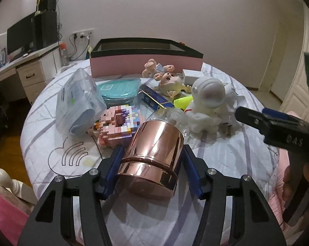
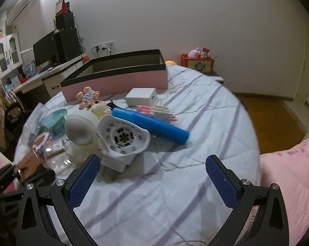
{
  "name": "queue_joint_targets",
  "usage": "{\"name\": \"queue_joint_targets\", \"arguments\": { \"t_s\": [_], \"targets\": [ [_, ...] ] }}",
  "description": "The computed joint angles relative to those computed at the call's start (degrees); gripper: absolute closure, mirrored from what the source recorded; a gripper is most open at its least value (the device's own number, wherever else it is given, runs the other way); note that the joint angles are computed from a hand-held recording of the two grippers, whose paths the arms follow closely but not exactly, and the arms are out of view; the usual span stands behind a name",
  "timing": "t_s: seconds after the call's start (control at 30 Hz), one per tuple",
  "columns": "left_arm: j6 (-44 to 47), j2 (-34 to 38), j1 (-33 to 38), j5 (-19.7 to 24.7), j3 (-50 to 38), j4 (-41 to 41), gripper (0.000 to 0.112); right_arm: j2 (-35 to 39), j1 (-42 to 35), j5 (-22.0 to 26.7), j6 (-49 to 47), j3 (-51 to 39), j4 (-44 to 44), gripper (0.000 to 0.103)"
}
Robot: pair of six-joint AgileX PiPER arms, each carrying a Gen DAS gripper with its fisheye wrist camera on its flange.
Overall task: Organize rigid objects
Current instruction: 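Grasp the copper cup with the left tool while the right tool grasps the white plastic part, then carry both held items into the pink box and open both tools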
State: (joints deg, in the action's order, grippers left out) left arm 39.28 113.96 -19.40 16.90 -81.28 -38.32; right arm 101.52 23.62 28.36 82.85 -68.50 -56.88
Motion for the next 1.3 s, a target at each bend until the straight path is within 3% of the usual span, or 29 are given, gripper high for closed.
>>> {"name": "queue_joint_targets", "arguments": {
  "t_s": [0.2,0.27,0.33,0.43,0.57,0.7,0.77,1.17,1.3],
  "targets": [
    [5.79,-1.53,1.32,0.74,0.84,-5.91,0.063,4.07,-1.70,-2.33,-5.44,-4.93,5.91,0.001],
    [5.09,-1.08,1.13,0.63,0.00,-4.61,0.063,5.17,-2.42,-3.38,-7.54,-6.19,8.03,0.008],
    [5.02,-0.73,1.19,1.37,-0.65,-4.28,0.063,6.37,-3.19,-4.27,-11.28,-7.61,11.63,0.024],
    [5.00,0.28,1.44,2.99,-1.91,-4.12,0.063,6.99,-5.18,-8.59,-18.22,-7.90,19.36,0.035],
    [5.96,1.01,2.07,4.48,-2.75,-5.53,0.063,8.10,-5.91,-8.81,-22.85,-9.63,23.77,0.037],
    [4.20,2.11,2.00,5.61,-3.93,-3.79,0.065,9.58,-7.51,-8.59,-32.58,-12.19,33.85,0.038],
    [4.23,1.61,1.64,4.41,-3.07,-3.53,0.065,10.20,-7.36,-8.08,-33.29,-13.19,33.62,0.044],
    [14.42,-4.56,1.49,3.72,2.32,-12.76,0.065,4.06,-3.50,-9.16,-15.98,-5.48,15.32,0.044],
    [9.01,-4.28,0.98,4.14,-0.63,-7.24,0.065,2.21,-3.13,-8.67,-14.10,-4.64,12.54,0.044]
  ]
}}
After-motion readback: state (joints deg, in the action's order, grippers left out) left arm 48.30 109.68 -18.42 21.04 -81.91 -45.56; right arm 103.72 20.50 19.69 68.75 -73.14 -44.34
